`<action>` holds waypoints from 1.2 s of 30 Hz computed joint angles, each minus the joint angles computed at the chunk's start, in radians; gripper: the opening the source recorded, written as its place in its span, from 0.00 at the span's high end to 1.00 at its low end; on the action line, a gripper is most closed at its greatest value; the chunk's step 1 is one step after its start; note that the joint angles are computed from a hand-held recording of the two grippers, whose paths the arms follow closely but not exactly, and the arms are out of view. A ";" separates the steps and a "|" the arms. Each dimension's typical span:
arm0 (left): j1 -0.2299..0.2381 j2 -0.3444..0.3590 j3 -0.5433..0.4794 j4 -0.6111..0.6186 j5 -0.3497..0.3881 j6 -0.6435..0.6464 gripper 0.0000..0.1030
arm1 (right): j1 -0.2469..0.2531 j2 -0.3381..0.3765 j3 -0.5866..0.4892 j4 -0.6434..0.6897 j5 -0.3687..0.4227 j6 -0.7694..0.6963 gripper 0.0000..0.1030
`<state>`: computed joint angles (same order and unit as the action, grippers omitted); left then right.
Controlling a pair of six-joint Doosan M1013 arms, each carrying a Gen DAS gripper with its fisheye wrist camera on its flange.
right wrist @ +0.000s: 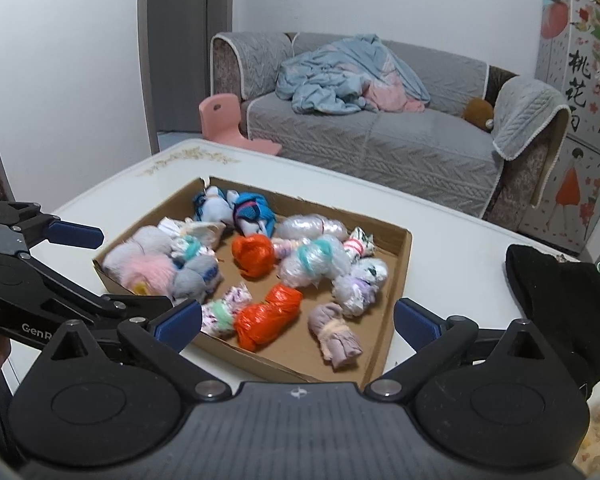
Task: Organize objects
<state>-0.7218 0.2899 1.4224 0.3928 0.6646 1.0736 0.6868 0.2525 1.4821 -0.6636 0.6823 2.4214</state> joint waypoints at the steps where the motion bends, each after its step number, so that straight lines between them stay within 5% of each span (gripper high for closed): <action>1: 0.000 -0.005 0.005 0.007 -0.004 -0.011 0.01 | 0.003 -0.001 0.000 -0.008 -0.001 0.011 0.01; 21: -0.008 -0.056 0.070 0.250 -0.054 -0.210 0.01 | 0.050 0.002 0.005 -0.214 -0.041 0.243 0.01; 36: 0.004 -0.046 0.053 0.244 -0.064 -0.206 0.01 | 0.045 0.017 -0.008 -0.214 -0.046 0.251 0.01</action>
